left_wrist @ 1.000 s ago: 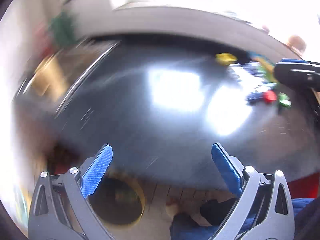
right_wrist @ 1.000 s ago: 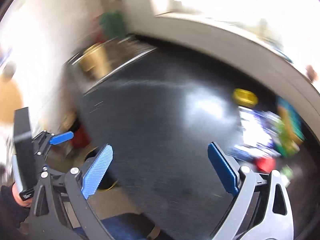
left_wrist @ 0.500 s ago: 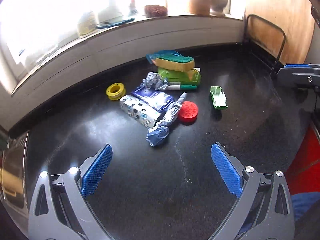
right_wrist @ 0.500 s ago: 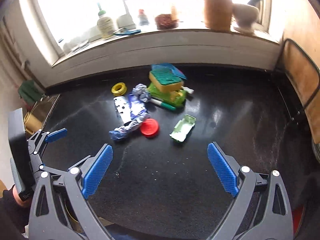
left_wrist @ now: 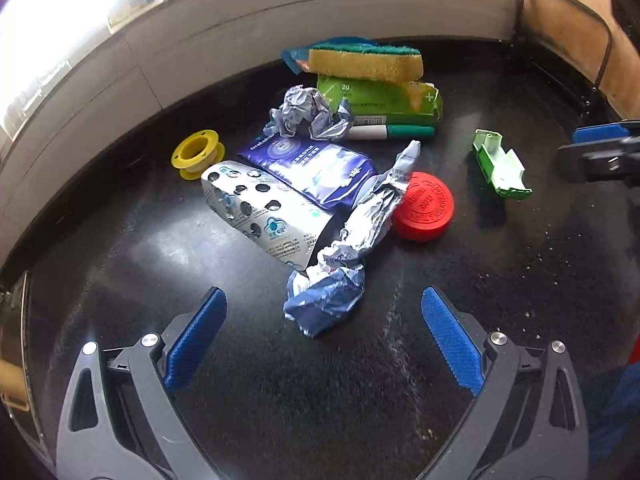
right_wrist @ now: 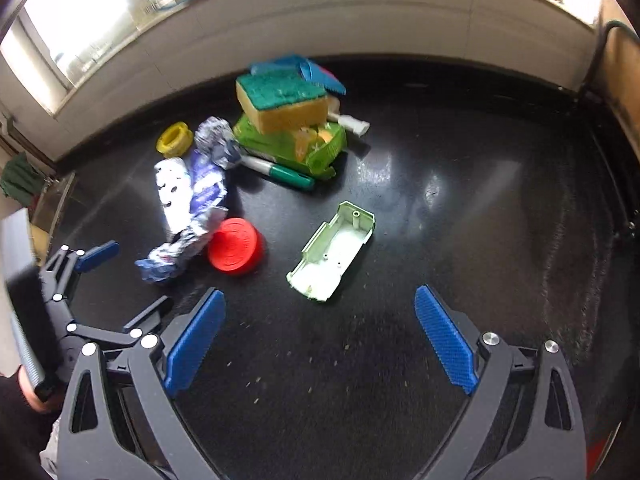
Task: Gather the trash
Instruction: 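Grasp the crumpled foil with the left tool while the right tool grasps the white-green tray, then carry foil and tray over the bin and open both tools to drop them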
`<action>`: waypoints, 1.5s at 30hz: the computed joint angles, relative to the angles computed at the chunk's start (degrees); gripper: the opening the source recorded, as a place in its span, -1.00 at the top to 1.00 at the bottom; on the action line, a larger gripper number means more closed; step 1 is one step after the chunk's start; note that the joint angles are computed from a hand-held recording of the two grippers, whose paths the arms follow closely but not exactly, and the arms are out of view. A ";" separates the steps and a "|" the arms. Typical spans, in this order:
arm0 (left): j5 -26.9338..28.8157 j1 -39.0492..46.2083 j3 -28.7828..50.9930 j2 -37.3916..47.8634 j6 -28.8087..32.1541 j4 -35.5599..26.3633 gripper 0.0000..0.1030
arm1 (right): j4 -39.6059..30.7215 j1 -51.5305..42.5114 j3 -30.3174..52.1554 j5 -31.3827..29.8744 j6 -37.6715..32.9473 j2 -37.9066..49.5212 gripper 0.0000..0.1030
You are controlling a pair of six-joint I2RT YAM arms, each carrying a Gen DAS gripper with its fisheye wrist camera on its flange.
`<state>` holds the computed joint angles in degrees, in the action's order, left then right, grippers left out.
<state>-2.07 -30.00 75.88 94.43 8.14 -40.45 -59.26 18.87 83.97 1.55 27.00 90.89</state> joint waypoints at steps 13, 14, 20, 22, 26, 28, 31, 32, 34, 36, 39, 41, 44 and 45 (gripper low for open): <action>1.99 0.42 1.91 5.67 -3.89 1.02 -0.02 | 3.32 -1.32 0.75 0.42 -3.80 10.72 -0.34; 2.07 0.35 2.15 5.68 -4.53 0.53 0.09 | 3.55 -0.99 0.65 0.82 -3.94 10.68 -0.06; 2.46 -0.26 2.80 3.72 -7.15 -3.57 0.37 | 3.95 -1.13 -0.40 -0.27 -6.51 8.34 0.28; 2.50 -0.09 2.71 1.71 -8.87 -5.56 0.40 | 3.80 -1.32 -0.82 -0.71 -6.98 6.38 0.28; 1.78 -0.13 2.87 -2.63 -11.71 -9.21 0.41 | 1.88 -1.34 -0.20 -1.31 -7.75 1.86 0.28; 1.46 0.03 2.86 -4.69 -13.10 -10.84 0.41 | 0.80 -1.09 0.93 -1.25 -8.39 0.47 0.28; 0.21 -1.19 3.53 -5.68 -15.41 -12.19 0.41 | -0.32 -1.09 2.21 -1.36 -9.22 -0.60 0.28; -0.22 -1.27 3.98 -6.15 -15.94 -12.97 0.41 | -0.53 -0.54 1.80 -1.26 -9.10 -1.56 0.28; -0.83 -1.02 4.43 -6.89 -16.54 -13.96 0.41 | -1.04 0.91 1.73 -0.81 -8.72 -2.90 0.28; -1.46 -0.80 4.13 -8.15 -17.18 -14.70 0.41 | -1.48 1.67 2.91 -0.61 -8.90 -2.49 0.28; -1.98 0.27 3.25 -10.06 -17.78 -15.07 0.41 | -2.37 3.58 4.86 -0.59 -9.12 -2.01 0.28; -2.77 1.49 2.45 -12.33 -18.59 -15.97 0.41 | -1.88 4.95 5.86 -0.97 -9.29 -1.08 0.28; -3.06 4.85 0.73 -16.42 -18.82 -17.51 0.41 | -1.86 8.43 9.58 -1.92 -9.03 1.69 0.28; -3.06 6.39 0.05 -18.02 -18.70 -18.22 0.42 | -2.10 9.71 11.00 -2.13 -8.94 2.57 0.28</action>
